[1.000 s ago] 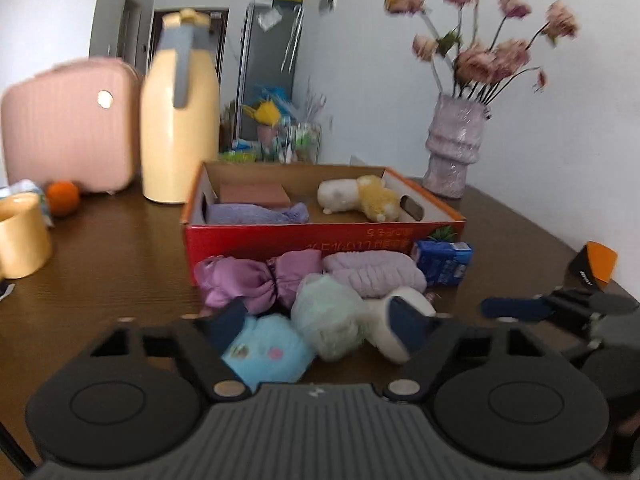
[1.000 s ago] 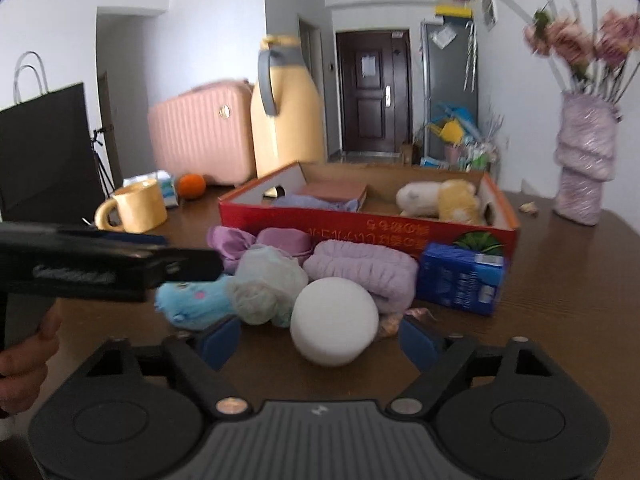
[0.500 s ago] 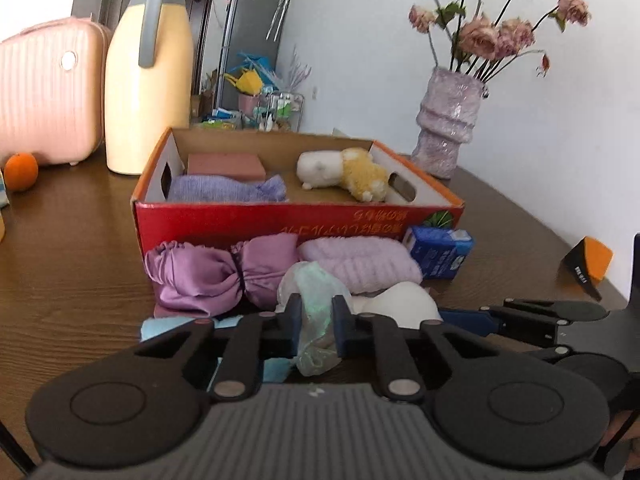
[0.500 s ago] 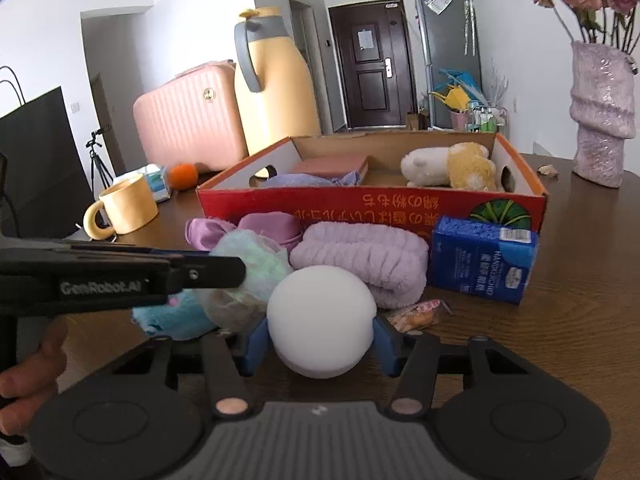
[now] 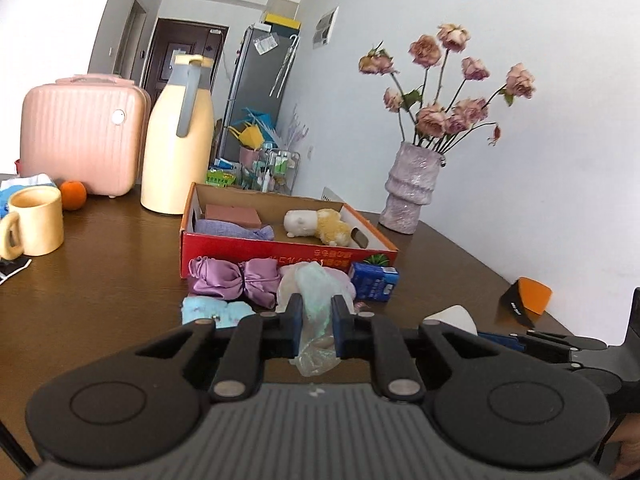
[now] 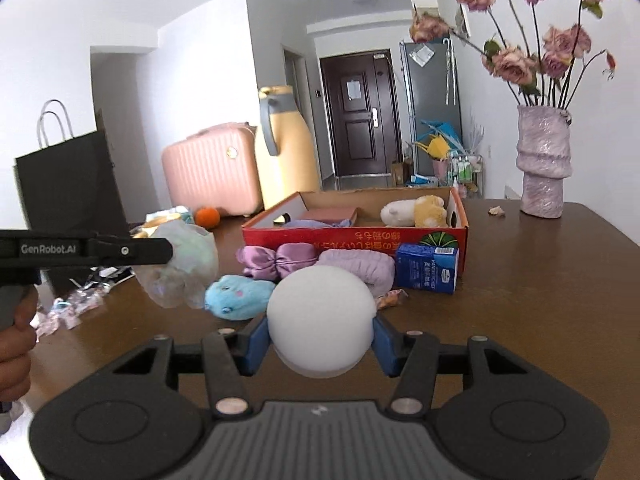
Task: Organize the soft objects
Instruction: 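Carry both items into the box and open both grippers to release them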
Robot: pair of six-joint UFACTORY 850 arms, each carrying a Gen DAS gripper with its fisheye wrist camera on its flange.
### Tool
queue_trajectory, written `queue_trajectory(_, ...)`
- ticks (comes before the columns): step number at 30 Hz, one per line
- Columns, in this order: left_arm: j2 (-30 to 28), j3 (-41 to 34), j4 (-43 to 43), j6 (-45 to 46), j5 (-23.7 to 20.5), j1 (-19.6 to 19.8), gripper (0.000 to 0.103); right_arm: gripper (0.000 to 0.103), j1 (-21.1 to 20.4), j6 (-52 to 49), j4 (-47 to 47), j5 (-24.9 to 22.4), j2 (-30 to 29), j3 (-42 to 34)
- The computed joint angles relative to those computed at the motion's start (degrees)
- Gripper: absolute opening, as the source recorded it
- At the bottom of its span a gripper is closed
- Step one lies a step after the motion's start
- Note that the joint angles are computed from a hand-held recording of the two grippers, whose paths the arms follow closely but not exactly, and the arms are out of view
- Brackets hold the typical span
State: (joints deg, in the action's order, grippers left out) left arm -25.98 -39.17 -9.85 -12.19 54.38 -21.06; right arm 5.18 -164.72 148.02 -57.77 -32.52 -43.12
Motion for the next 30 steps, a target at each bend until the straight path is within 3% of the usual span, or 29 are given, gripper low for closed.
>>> queue_trajectory(6,3.4,4.4,-2.9,2.0,2.8,-2.7,0.015,0.053,0.1,-2.1,0.9,-2.7,2.7,4.3)
queue_trajectory(11,4.1,4.9,-3.1,2.3,4.6,-2.7,0.015,0.053,0.6,-3.7,1.1,-2.5,3.1,4.1)
queue_trajectory(18,-1.5,-4.2,0.3,3.7,3.5,0.5,0.016,0.053,1.6,-1.8,-0.7,5.1,-1.0,-6.3)
queue_trajectory(21,-5.4,-12.7,2.4,4.4,-2.8,2.6,0.016,0.053,2.8,-2.1,-0.6,10.5,-4.2,-14.2)
queue_trajectory(25,-13.2,-27.8,5.2,4.8,-13.4,5.6,0.017,0.053,4.3,2.3,-4.5,21.4,-11.4,-30.3)
queue_trajectory(28,-20.4,-40.4,6.3,4.1,-22.5,7.5,0.017,0.053,5.1,16.9,-17.0,31.5,-19.2,-46.2)
queue_trajectory(30,-25.9,-50.6,8.4,0.9,-30.8,8.9,0.017,0.053,6.0,28.9,-28.5,37.6,-25.3,-57.4)
